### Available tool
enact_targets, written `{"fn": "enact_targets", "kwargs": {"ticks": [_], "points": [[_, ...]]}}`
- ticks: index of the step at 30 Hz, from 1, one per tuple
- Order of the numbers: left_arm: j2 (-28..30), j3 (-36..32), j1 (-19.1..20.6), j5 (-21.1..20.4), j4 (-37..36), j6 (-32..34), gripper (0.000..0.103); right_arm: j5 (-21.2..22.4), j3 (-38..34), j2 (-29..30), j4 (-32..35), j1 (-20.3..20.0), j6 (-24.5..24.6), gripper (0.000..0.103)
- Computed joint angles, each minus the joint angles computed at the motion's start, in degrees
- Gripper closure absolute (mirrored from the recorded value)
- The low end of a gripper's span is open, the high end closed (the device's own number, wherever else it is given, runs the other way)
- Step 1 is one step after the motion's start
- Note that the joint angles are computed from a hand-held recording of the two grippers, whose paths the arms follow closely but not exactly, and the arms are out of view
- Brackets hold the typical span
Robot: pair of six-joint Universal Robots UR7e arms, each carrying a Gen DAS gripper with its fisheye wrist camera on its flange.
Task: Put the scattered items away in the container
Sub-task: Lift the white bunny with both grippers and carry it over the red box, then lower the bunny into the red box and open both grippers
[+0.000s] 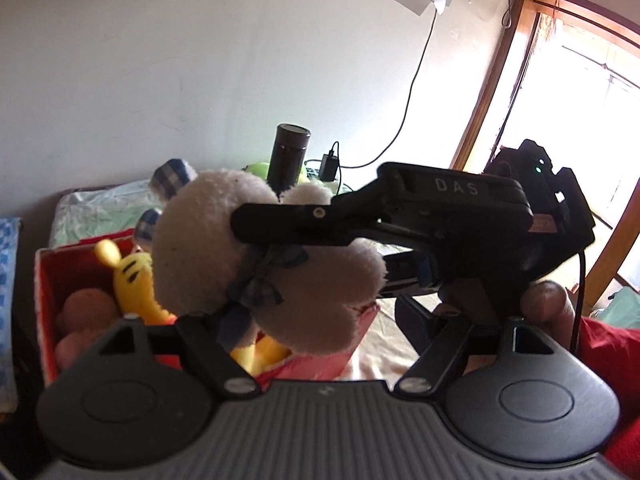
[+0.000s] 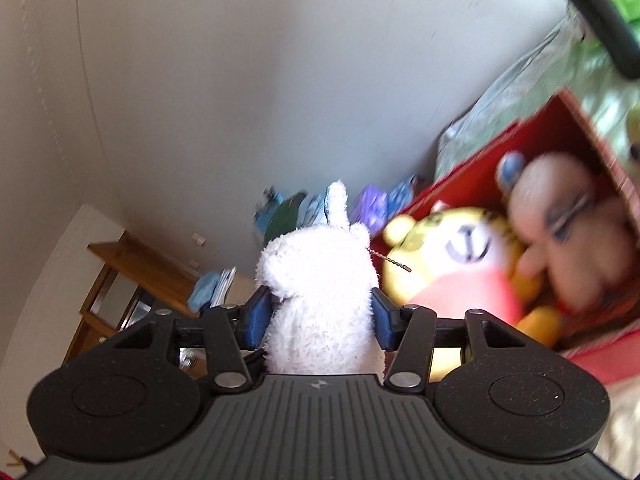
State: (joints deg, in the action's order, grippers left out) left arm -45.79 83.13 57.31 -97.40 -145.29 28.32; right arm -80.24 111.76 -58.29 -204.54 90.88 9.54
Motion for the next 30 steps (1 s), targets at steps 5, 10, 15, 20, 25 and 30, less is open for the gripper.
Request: {"fn": "enact_targets", "kwargs": {"ticks": [5,10,15,20,25,30], "points": [[4.22,-4.02,-0.25,0.73,2.1,-0.41,0.025,-2.9,-0.57,0.46,-2.46,-1.68,2.32,0.049],[7.36,-7.17,-0.12,2.75,4.38,-1.26,0.025,-3.63,-1.16,1.06,-2.27,-3.8,4.16,0.049],[9.72,-10.81,0.24,4.67,7.05,-1.55,0.026,-3.32,-3.05,2.49,-1.08,-4.83,5.94,0.049],[11.41,-13.69,0.81,4.61,9.82,-1.07,0.023,-6.41,-4.19,3.68,-1.23,-4.05,4.9,0.048],[12.03,-14.82,1.2,3.9,11.38,0.69,0.02,-11.54,-4.26,3.86,-1.29,-2.54,4.43,0.047],[11.86,-15.34,1.63,2.54,13.08,1.47,0.018,-18.25,-3.48,2.95,-1.58,-0.25,1.9,0.046]]}}
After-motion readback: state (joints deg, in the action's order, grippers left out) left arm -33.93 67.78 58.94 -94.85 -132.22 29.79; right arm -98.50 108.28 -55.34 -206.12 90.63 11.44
